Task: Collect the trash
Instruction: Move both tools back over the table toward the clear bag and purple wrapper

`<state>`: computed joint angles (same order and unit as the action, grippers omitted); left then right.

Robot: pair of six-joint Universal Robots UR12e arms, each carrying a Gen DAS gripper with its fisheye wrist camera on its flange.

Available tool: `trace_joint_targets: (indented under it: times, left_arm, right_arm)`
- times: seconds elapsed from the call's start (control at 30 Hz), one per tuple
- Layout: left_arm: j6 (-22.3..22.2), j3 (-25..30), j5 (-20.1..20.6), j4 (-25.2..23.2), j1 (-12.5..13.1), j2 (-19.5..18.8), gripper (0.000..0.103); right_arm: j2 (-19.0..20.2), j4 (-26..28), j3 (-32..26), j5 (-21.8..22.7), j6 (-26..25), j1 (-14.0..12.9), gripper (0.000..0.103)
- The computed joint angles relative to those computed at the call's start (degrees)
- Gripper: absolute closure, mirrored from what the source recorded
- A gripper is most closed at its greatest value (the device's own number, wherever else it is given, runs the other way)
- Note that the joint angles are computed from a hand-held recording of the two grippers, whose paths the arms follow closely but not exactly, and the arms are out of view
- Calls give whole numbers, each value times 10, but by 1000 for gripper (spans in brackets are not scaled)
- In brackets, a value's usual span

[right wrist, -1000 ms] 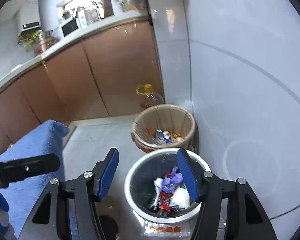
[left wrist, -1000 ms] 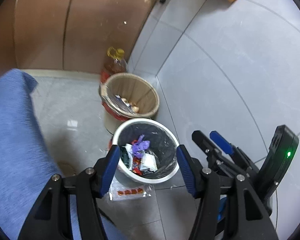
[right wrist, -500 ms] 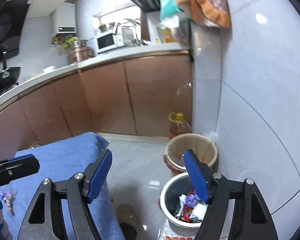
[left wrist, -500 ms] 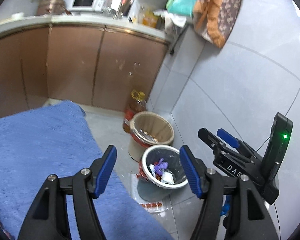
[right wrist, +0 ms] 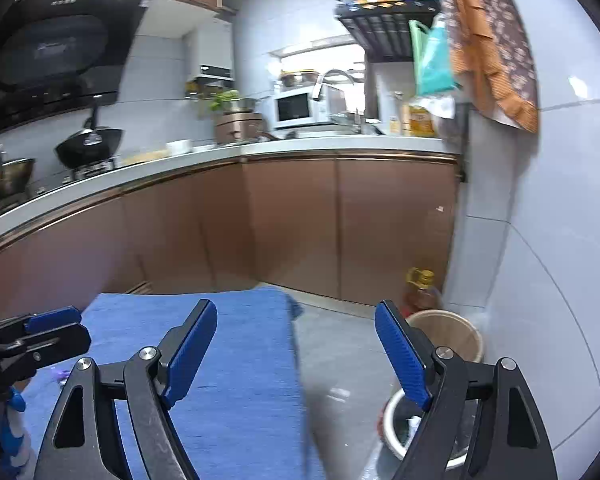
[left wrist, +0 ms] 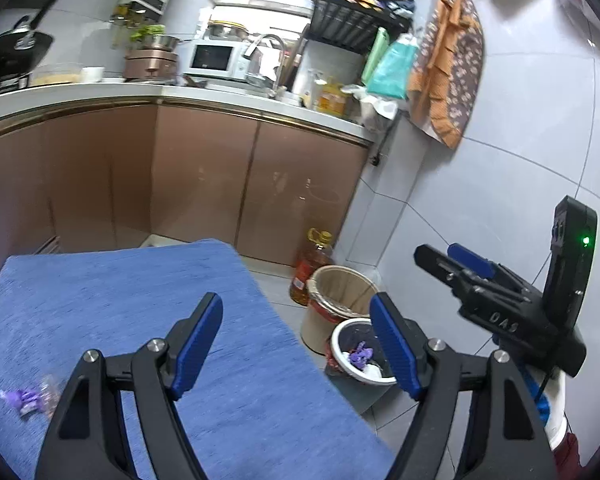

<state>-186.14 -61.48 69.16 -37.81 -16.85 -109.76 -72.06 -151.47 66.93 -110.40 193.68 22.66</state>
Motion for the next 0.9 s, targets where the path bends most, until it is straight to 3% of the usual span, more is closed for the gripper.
trace_joint_targets:
  times: [0.27, 0.5, 0.63, 0.9]
  left_arm:
    - [-13, -85, 27, 24, 48, 56, 28]
    - [2, -142, 69, 12, 95, 89, 28]
    - [57, -168, 91, -15, 120, 102, 28]
    - [167, -179, 78, -88, 155, 100, 28]
  right_arm:
    - [26, 15, -43, 48, -31, 20, 23]
    - [65, 61, -96, 135, -38, 26, 23]
    - [92, 102, -133, 192, -46, 30, 23]
    - [156, 203, -219, 282, -90, 40, 23]
